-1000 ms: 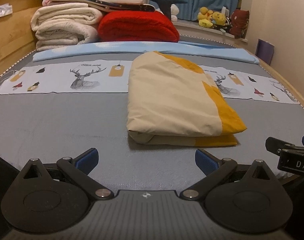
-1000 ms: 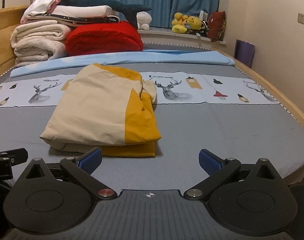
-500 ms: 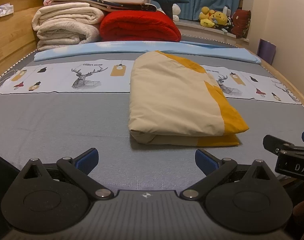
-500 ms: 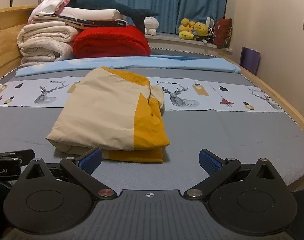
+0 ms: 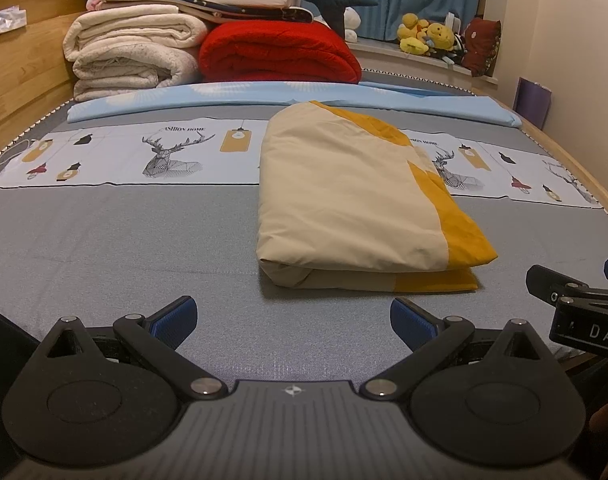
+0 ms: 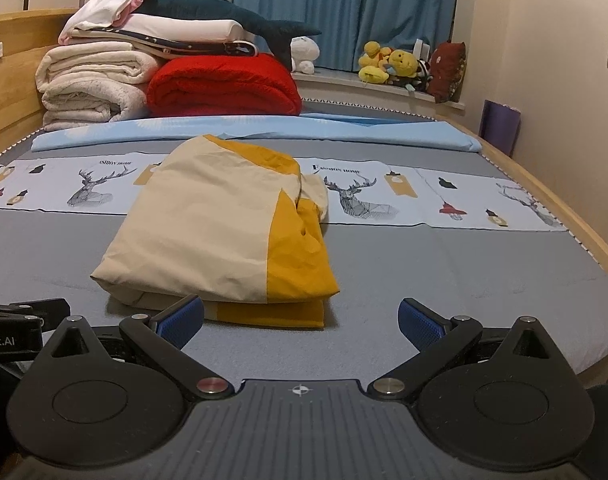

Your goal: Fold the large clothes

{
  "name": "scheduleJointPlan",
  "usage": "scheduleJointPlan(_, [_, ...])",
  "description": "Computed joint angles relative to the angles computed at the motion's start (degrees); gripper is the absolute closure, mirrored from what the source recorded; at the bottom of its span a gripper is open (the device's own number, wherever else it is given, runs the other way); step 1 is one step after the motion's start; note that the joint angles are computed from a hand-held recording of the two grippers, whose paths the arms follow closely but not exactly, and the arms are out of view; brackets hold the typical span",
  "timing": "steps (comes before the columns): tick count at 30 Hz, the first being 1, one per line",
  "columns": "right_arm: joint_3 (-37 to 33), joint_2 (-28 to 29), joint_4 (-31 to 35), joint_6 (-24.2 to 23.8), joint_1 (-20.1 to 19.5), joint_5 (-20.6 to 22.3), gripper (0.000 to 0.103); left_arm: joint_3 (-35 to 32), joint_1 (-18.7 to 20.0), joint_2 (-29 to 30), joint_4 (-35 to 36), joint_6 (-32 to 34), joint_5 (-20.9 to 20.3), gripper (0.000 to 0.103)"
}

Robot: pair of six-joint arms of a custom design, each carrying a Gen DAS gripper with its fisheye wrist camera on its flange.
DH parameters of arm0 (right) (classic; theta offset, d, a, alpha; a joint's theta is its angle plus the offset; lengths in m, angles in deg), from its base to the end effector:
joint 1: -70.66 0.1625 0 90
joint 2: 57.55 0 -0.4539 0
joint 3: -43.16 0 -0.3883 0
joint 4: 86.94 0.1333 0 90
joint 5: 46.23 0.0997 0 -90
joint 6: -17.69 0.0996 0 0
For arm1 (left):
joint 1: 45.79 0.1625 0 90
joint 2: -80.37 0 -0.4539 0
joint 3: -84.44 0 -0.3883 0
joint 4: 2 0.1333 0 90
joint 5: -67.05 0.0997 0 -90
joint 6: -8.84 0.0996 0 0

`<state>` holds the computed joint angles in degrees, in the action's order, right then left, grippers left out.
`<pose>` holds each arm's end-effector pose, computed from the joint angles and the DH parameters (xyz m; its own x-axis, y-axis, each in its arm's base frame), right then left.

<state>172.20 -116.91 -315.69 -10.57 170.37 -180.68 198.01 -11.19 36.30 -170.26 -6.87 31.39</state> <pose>0.1416 -0.4508 0.2566 -0.6884 0.2951 0.6626 -0.4385 0.5584 -0.7042 -0.3471 -0.4997 0.0723 -0.6370 0.2423 -0.7318 0.6659 0.6512 -0.3640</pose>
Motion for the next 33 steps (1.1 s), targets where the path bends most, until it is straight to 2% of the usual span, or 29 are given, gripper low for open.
scheduleJointPlan(33, [0.9,-1.1,0.8,-0.7,-0.5,1.0,0.001,-0.2,0.5,0.1,-1.0,1.4,-1.6,0.0])
